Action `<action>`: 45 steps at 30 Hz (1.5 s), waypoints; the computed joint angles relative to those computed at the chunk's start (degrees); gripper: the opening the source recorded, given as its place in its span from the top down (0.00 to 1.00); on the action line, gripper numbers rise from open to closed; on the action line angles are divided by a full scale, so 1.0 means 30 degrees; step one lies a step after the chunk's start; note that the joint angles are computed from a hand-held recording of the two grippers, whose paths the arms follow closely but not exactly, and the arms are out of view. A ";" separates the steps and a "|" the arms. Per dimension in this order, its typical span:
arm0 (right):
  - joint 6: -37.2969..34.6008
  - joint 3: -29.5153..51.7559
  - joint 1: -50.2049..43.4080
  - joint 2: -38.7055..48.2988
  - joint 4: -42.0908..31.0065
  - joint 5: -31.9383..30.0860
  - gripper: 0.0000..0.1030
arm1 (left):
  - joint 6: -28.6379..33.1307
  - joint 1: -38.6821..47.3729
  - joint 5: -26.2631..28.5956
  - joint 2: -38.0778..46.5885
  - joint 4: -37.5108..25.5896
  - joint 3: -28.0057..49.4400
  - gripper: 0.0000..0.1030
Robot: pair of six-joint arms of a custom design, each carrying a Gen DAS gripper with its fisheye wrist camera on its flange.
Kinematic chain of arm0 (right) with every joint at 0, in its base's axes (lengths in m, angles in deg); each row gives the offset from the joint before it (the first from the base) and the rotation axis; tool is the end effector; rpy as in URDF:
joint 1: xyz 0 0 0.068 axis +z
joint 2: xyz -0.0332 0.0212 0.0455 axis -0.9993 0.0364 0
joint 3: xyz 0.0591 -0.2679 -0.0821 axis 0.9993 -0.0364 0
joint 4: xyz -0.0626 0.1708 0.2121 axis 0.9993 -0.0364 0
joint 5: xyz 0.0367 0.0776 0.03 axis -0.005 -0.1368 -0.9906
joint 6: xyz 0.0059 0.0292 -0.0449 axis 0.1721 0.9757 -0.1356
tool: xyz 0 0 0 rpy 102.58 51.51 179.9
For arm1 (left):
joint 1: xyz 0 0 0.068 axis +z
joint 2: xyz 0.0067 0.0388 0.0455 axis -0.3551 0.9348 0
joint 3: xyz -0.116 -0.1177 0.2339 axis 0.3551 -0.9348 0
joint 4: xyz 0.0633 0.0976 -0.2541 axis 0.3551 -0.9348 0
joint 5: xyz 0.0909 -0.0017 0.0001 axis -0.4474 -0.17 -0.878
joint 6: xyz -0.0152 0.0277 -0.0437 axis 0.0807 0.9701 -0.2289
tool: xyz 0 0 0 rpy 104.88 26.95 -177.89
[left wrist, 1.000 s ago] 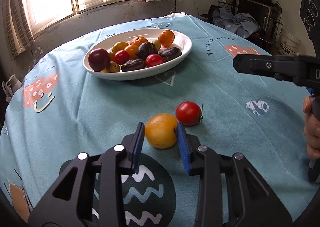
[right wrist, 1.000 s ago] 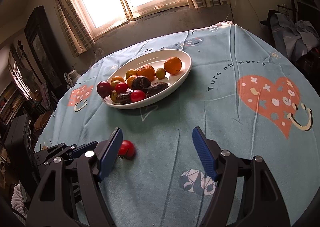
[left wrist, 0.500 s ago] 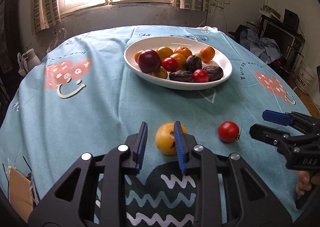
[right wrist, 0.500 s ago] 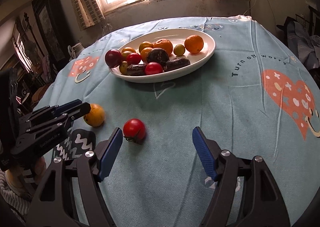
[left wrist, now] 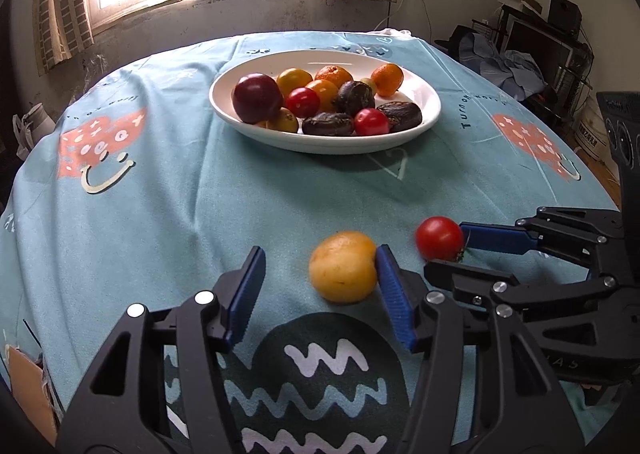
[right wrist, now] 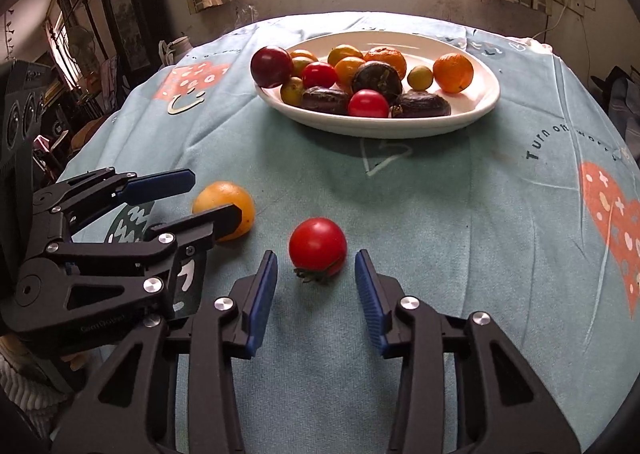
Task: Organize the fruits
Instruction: 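Grasp a large yellow-orange citrus with the left tool while the right tool grasps a red tomato, then place both held fruits on the white plate and open both tools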
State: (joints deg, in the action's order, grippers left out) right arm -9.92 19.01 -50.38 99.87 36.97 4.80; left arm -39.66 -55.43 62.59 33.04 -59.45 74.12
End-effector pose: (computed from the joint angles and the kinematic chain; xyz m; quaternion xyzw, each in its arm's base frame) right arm 0.2332 0.1694 0.1712 -0.0341 0.9391 0.0915 0.3294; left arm 0.2745 -0.1906 0.1814 0.2572 0.8940 -0.1272 0.3442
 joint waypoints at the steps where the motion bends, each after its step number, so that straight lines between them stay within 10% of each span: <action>1: -0.0069 -0.0028 -0.0034 0.0017 0.0116 -0.0117 0.60 | 0.0120 0.0013 0.0268 0.0065 -0.0092 0.0076 0.50; 11: -0.0477 0.0258 -0.0401 0.0581 0.0734 -0.0633 0.70 | -0.0113 0.0841 0.2602 0.0620 -0.0855 0.0643 0.51; 33: 0.1391 -0.3128 -0.2466 -0.6888 0.0735 0.0694 0.72 | -0.0262 -0.0326 -0.0508 -0.1006 -0.0201 0.0129 0.65; 38: 0.0521 -0.1707 -0.3789 -0.9014 -0.0746 0.0920 0.72 | -0.0283 -0.0365 -0.2258 -0.0531 -0.1571 0.3511 0.66; 45: -0.0998 0.2027 -0.6059 -0.3729 0.0451 -0.0412 0.72 | -0.0648 -0.0779 -0.3728 0.3453 -0.2238 0.9061 0.66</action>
State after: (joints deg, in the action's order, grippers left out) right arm -12.91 25.09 -68.56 88.69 38.32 3.56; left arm -41.60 -57.77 51.40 43.40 -66.17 101.31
